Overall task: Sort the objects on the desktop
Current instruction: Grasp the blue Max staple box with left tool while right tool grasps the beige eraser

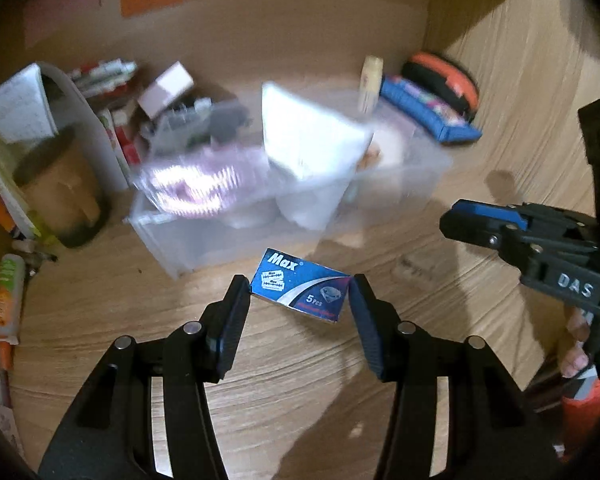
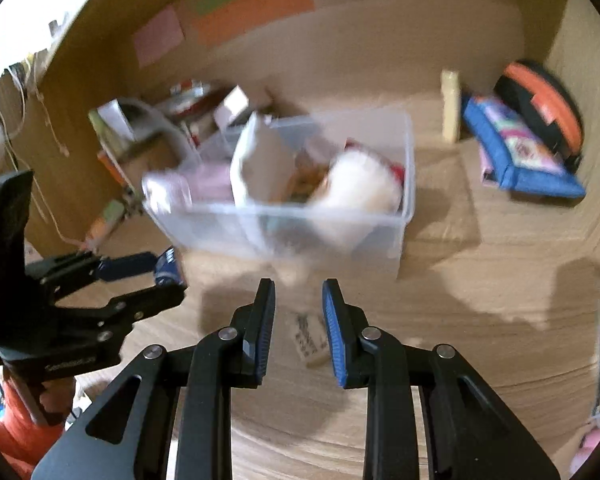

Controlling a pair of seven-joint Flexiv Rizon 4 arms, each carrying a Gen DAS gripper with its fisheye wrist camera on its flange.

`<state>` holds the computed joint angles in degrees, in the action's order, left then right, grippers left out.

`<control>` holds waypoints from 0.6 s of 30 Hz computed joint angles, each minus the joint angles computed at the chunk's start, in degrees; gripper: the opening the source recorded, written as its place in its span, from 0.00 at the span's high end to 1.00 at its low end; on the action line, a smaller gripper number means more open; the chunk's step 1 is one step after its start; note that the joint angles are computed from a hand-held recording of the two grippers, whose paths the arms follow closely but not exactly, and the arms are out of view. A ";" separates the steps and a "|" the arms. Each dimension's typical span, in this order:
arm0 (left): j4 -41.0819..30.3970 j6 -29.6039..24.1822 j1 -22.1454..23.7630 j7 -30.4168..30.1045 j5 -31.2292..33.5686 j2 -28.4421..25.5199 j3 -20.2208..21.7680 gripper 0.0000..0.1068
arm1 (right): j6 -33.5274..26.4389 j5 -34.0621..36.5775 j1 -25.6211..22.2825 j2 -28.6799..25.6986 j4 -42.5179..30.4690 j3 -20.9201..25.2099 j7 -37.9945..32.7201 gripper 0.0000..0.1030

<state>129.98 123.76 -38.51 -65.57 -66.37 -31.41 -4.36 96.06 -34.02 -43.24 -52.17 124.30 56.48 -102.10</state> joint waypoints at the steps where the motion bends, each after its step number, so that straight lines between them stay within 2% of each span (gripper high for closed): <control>1: 0.71 0.96 0.39 -1.50 1.74 0.72 -0.14 0.52 | 0.91 0.20 0.30 0.28 0.24 -0.03 0.11 0.78; 5: 1.85 4.12 0.77 -4.63 4.98 2.28 -0.09 0.52 | 1.64 -1.93 -1.08 0.93 0.91 0.54 -0.05 0.78; 7: 2.14 5.19 0.97 -5.58 5.62 2.67 -0.29 0.52 | -0.98 -2.65 -0.29 1.25 0.37 -0.44 -0.27 0.67; 8: 2.23 5.40 1.34 -6.14 6.31 2.70 -0.44 0.52 | -1.46 -2.09 1.50 1.82 0.09 -2.02 -0.64 0.52; 9: 2.62 5.75 1.53 -6.79 6.80 2.97 -0.50 0.52 | -1.56 -1.43 3.22 2.38 -0.02 -3.59 -1.19 0.44; 16: 4.34 6.41 2.23 -10.20 8.31 3.20 -0.71 0.52 | 1.71 3.69 19.45 7.77 -0.34 -18.68 -2.75 0.46; 18: 4.63 6.79 2.15 -10.76 8.52 3.16 -0.61 0.52 | 3.45 4.73 24.22 9.43 0.22 -23.41 -3.19 0.61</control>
